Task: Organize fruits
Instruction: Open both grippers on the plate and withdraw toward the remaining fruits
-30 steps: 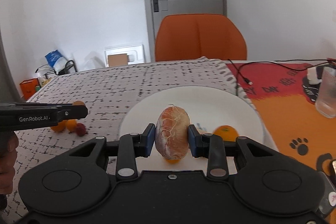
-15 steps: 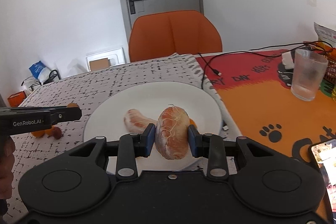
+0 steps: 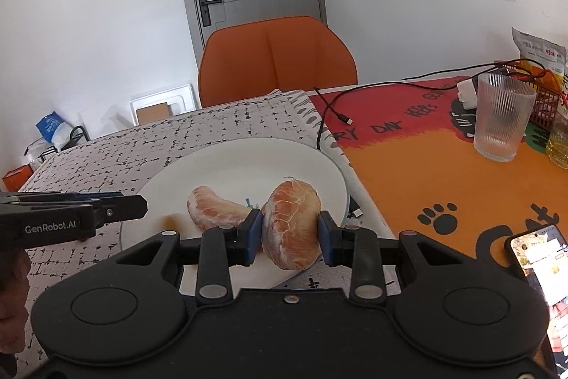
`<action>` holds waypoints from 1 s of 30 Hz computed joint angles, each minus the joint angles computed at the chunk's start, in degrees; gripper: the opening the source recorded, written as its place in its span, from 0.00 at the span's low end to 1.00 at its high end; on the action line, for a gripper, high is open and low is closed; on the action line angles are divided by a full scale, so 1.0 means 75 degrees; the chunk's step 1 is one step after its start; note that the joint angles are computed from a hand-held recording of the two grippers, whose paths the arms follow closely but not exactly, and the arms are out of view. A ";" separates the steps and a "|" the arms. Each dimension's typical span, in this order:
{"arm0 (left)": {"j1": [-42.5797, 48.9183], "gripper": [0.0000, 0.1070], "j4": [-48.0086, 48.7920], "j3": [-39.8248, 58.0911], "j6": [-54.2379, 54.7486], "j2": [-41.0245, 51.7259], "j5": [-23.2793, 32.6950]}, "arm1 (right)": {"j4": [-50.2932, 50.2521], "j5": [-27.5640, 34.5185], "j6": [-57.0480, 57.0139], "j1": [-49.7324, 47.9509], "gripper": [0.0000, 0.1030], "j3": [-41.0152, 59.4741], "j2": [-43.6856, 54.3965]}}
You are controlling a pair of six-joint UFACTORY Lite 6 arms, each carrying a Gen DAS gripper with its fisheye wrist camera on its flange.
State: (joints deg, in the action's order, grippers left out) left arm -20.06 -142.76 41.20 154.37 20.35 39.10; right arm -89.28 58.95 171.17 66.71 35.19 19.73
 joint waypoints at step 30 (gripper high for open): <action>0.2319 0.89 0.0240 -0.0942 0.0061 -0.0846 0.0319 | -0.1351 -0.0036 -0.0035 0.0021 0.91 0.1309 0.0871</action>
State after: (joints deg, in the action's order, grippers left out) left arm -2.66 -140.97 34.14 154.83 14.00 41.49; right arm -99.41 58.68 170.91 66.87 45.01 26.27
